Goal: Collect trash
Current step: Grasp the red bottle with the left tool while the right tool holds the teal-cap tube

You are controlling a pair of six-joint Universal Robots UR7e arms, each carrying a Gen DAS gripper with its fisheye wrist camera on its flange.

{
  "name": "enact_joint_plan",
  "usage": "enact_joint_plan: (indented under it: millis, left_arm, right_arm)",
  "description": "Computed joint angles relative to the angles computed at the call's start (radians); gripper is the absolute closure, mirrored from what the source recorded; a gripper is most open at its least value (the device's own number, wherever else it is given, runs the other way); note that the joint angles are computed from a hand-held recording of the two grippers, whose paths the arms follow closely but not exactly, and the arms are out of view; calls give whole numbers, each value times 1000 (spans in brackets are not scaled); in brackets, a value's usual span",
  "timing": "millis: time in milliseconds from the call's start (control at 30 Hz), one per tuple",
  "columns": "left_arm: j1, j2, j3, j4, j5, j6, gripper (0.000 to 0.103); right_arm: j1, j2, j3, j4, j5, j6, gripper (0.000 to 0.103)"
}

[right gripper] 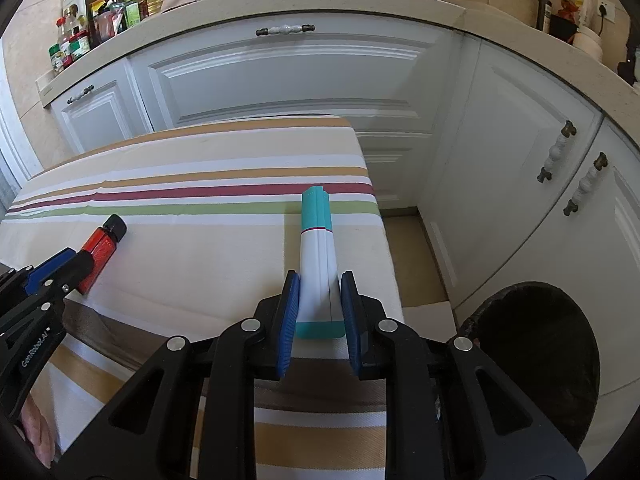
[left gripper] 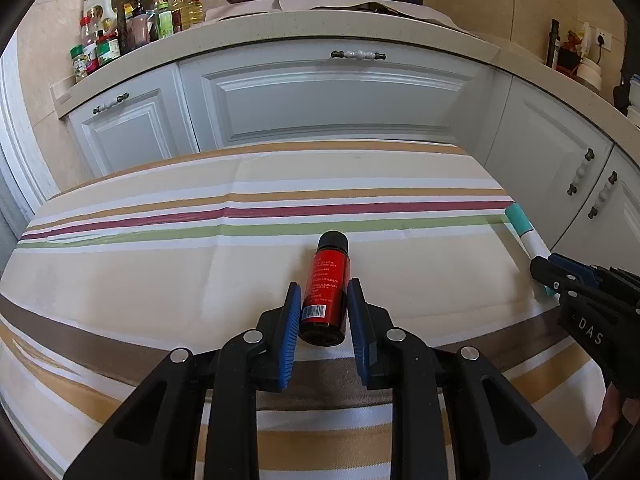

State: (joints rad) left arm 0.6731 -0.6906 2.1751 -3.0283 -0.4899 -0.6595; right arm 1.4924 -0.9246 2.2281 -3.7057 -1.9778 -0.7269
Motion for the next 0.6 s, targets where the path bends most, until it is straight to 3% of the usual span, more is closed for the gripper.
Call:
enact_joint_plan:
  millis: [600]
  left_arm:
    - [-87, -58, 87, 121, 25, -177, 80]
  right_arm:
    - [-6, -53, 112, -91, 31, -14, 82]
